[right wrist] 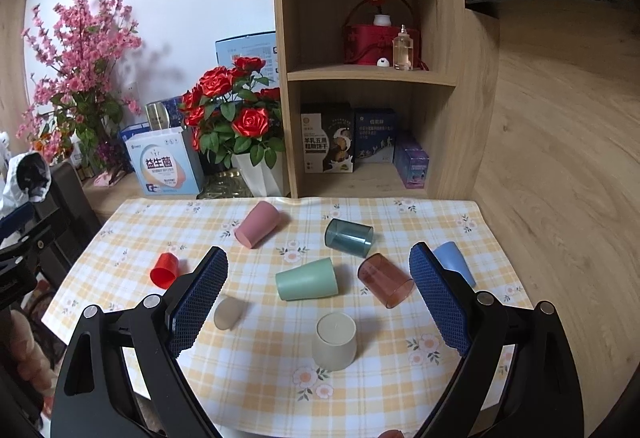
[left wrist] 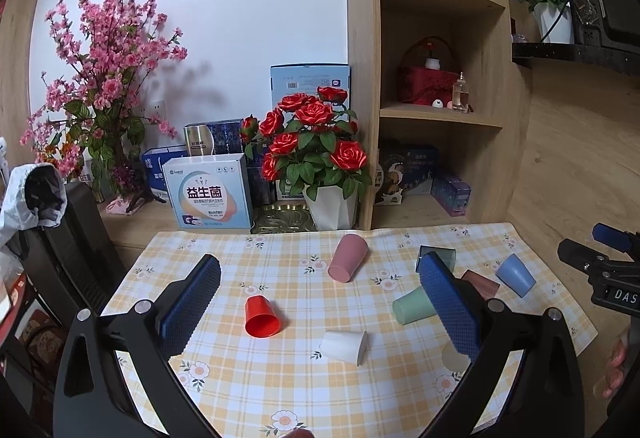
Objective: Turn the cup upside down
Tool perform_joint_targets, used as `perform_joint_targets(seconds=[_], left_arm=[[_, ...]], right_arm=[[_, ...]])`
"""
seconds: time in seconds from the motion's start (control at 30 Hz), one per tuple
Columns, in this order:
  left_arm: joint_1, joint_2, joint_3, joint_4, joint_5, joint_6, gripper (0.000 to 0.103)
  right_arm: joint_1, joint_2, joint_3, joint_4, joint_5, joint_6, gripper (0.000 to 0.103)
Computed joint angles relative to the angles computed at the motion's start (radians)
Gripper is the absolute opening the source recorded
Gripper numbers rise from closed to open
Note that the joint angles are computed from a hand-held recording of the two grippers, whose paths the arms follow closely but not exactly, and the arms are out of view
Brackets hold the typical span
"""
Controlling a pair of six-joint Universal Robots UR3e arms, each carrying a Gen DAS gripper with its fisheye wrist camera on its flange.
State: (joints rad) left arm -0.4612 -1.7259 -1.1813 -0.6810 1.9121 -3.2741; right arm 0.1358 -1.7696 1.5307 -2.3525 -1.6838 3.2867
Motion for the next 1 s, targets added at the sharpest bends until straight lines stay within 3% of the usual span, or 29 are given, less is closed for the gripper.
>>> perform_joint_targets(seconds=[0.43,0.57,1.0], left_arm=[[-0.008,-0.001,0.009,-0.021,0.015,-0.005,0.097],[-0.025,-0.014,0.029,-0.036,0.058,-0.004,0.097],[-0.022,-0.008,0.03,-0.044,0.048,-0.012,0.097]], right_arm=[[0.015,0.003,-0.008,-0.003,-0.018,0.016,0.089],[0.014,0.003,-0.009,-0.001,-0.017,0.016,0.089],[0.027,0.005,-0.017,-0.003,-0.027,0.02,0.089]])
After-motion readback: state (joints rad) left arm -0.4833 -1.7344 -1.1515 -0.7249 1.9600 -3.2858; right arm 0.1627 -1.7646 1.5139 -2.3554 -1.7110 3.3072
